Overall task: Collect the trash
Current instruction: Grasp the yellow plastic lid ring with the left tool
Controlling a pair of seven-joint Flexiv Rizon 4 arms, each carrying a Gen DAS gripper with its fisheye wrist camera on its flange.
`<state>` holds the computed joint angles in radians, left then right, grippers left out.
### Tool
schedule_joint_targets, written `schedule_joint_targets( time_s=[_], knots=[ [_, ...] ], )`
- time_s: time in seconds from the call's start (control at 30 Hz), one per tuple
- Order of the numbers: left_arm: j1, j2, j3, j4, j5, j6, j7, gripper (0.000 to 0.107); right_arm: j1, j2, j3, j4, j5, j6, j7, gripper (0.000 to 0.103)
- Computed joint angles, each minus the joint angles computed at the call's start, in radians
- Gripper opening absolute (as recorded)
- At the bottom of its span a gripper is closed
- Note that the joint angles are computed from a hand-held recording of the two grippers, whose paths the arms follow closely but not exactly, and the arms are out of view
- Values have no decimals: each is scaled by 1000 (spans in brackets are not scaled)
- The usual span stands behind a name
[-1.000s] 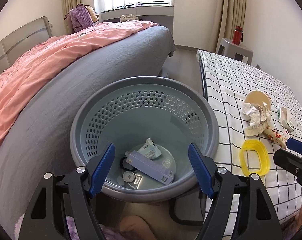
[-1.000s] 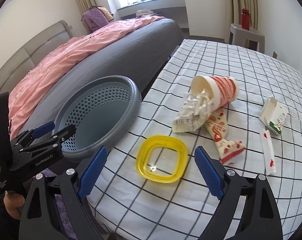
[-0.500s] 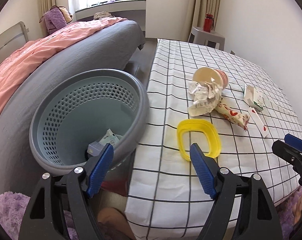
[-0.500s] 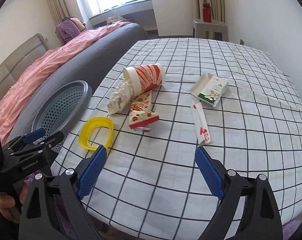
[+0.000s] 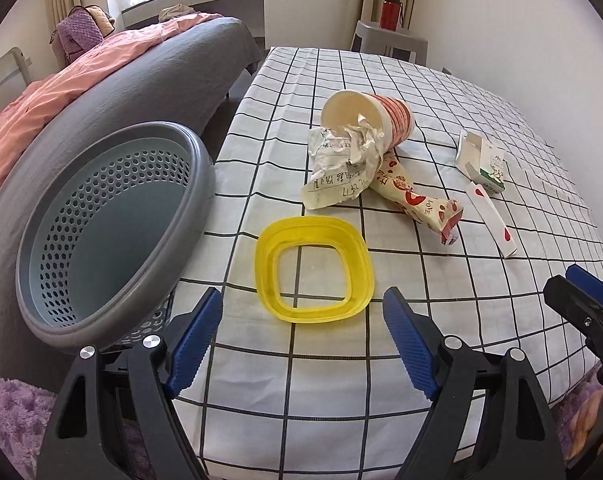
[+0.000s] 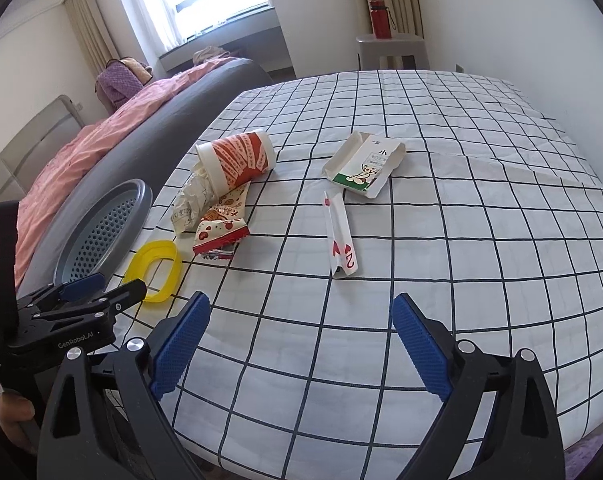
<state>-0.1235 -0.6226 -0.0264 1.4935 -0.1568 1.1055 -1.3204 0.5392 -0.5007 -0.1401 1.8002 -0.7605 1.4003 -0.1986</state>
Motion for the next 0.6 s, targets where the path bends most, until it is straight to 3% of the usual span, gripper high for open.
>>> schedule_joint_targets(
  time_s=[0.6],
  knots=[
    [-45, -102, 49, -157, 91, -100, -92, 79, -13, -24, 2, 3, 125, 55, -76, 91]
  ],
)
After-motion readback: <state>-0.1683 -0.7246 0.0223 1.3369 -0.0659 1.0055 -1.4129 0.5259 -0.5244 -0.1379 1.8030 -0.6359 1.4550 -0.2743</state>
